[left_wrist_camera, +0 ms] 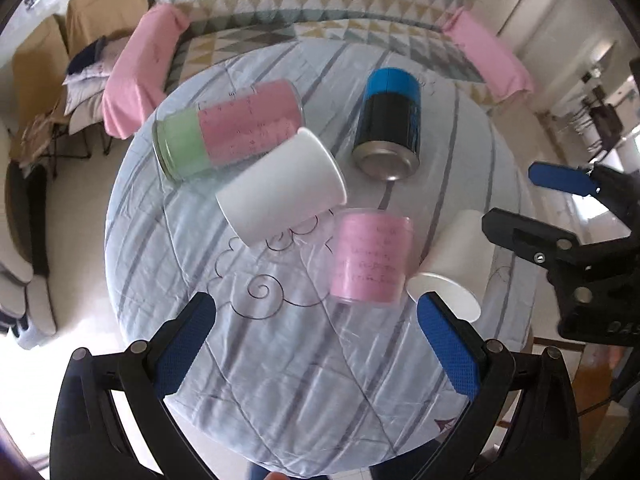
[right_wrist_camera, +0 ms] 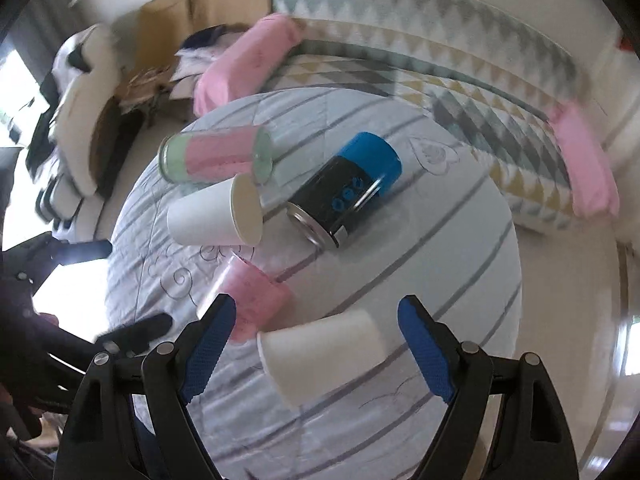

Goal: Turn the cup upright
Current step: 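Move the left tool toward the tipped pink plastic cup, then grasp the pink plastic cup with the left gripper and stand it upright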

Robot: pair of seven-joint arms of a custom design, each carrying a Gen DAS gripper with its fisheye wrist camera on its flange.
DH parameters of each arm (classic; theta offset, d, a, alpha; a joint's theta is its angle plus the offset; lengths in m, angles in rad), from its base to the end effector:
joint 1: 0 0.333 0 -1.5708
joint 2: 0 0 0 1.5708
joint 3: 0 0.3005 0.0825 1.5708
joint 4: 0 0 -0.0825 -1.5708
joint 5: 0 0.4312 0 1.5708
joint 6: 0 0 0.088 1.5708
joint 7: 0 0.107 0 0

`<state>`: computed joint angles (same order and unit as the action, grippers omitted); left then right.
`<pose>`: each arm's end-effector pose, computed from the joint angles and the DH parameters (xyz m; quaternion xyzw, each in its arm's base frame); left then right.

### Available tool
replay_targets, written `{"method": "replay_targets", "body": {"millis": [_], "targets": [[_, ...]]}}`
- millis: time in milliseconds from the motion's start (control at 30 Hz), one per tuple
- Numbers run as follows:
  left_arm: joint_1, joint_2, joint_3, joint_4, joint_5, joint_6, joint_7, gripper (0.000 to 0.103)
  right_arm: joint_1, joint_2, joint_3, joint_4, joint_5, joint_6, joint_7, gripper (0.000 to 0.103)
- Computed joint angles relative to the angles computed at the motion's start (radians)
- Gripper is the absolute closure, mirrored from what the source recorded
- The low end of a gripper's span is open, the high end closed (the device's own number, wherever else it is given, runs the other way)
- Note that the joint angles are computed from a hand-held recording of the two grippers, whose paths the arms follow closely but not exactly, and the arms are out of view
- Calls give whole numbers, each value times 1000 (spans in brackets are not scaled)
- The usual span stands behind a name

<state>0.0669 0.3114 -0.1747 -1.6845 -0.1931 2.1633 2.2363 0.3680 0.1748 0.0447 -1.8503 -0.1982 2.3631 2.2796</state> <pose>0.6982 -0.0736 0.4043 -0.4329 0.8907 -0.1375 0.0204 0.6205 0.2677 0.4280 -0.6295 0.7548 -0.1120 0.1464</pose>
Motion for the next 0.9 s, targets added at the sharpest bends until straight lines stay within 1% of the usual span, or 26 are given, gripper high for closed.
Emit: {"method": "replay_targets", "body": {"millis": [33, 133, 333, 433, 500, 567, 700, 733, 767, 800, 833, 900], "targets": [[-9, 4, 2, 3, 16, -4, -19, 1, -9, -7, 2, -14, 20, 17, -38, 19], [-25, 28, 1, 24, 31, 1, -79, 1, -18, -25, 1, -49, 26, 39, -89, 19], [-72, 95, -10, 66, 113, -41, -164, 1, -43, -57, -2, -123, 58, 96, -144, 19], [-86, 115, -12, 76, 138, -38, -206, 4, -57, -66, -2, -154, 85, 129, -172, 19], [-91, 131, -13, 88, 148, -29, -231, 7, -64, -68, -1, -167, 103, 150, -193, 19], [-97, 153, -12, 111, 159, -42, -260, 13, -71, -67, -1, -177, 124, 169, -226, 19], [-104, 204, -19, 165, 176, -71, -285, 14, -85, -57, -4, -185, 167, 203, -278, 19], [-108, 208, -20, 166, 183, -70, -290, 17, -89, -54, -4, -184, 183, 207, -297, 19], [-110, 211, -22, 168, 186, -68, -291, 25, -89, -51, -4, -183, 191, 208, -306, 19], [-109, 213, -27, 167, 183, -65, -290, 30, -89, -50, -4, -182, 194, 209, -311, 19], [-110, 219, -30, 173, 180, -65, -291, 37, -89, -49, -4, -181, 201, 210, -321, 19], [-104, 210, -38, 160, 170, -47, -278, 37, -90, -48, -5, -181, 212, 213, -338, 19]]}}
